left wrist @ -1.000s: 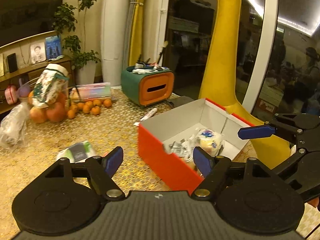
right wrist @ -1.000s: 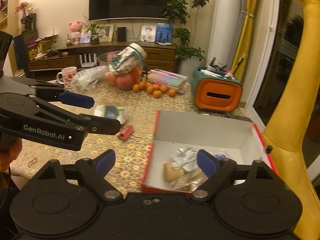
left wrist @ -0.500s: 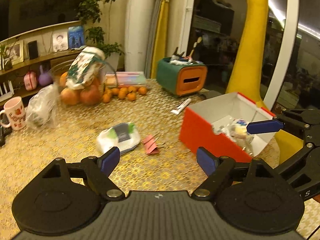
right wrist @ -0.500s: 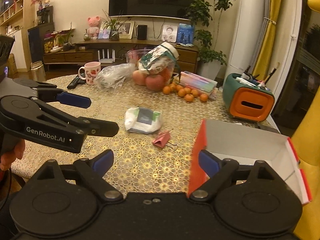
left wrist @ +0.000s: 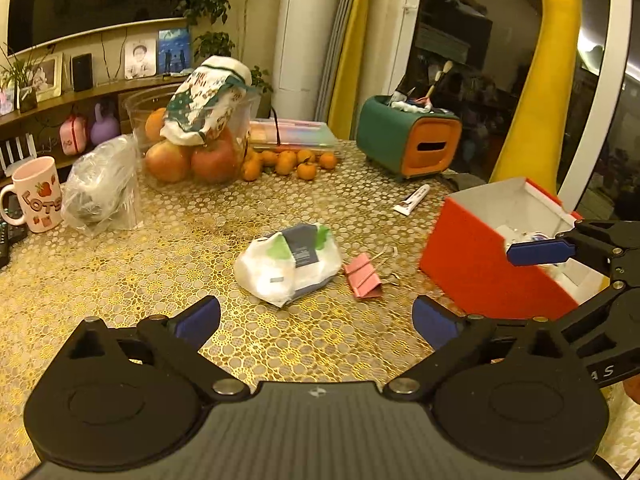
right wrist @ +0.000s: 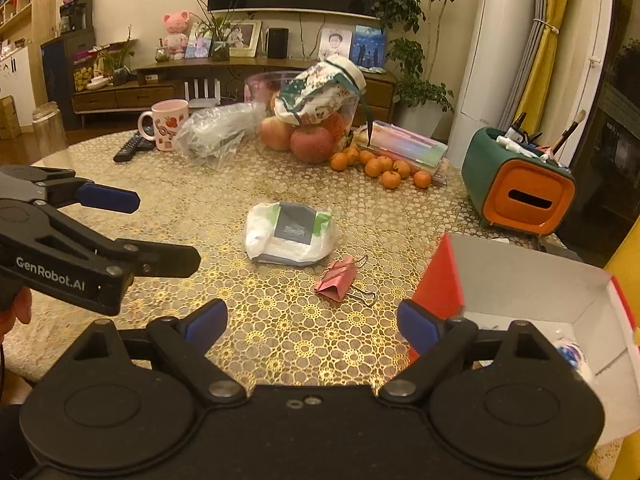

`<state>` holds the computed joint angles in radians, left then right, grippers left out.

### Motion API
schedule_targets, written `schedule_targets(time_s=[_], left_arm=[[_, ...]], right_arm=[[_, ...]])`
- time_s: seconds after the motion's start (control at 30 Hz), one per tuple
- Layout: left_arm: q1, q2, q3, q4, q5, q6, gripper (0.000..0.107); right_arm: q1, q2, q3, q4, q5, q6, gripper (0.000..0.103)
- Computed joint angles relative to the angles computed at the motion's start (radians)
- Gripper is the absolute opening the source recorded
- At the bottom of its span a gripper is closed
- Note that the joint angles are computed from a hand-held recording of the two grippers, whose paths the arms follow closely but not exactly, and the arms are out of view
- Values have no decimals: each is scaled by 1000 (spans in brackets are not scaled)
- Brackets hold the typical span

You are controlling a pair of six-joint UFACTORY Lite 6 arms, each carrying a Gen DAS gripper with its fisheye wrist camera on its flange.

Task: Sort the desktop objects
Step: 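Reach the left tool to the white wipes pack while the right tool reaches the pink binder clip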

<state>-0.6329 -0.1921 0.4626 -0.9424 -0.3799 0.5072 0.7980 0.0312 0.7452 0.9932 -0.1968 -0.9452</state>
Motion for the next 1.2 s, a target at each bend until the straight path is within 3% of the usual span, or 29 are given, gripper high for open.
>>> schedule_targets(time_s=[0.23, 0.43, 1.03, 1.2], left_arm=[[145, 237, 126, 462, -20, -328, 103], [232, 469, 300, 668, -27, -461, 103], [287, 878, 682, 771, -11, -462, 103], [293, 939, 737, 749, -2, -429, 102]], right_arm=[[-31, 239, 161, -191, -39, 172, 91], [-50, 411, 287, -299, -50, 258, 90], [-105, 754, 635, -403, -16, 328, 83], [-115, 803, 692, -429, 14, 345, 72]])
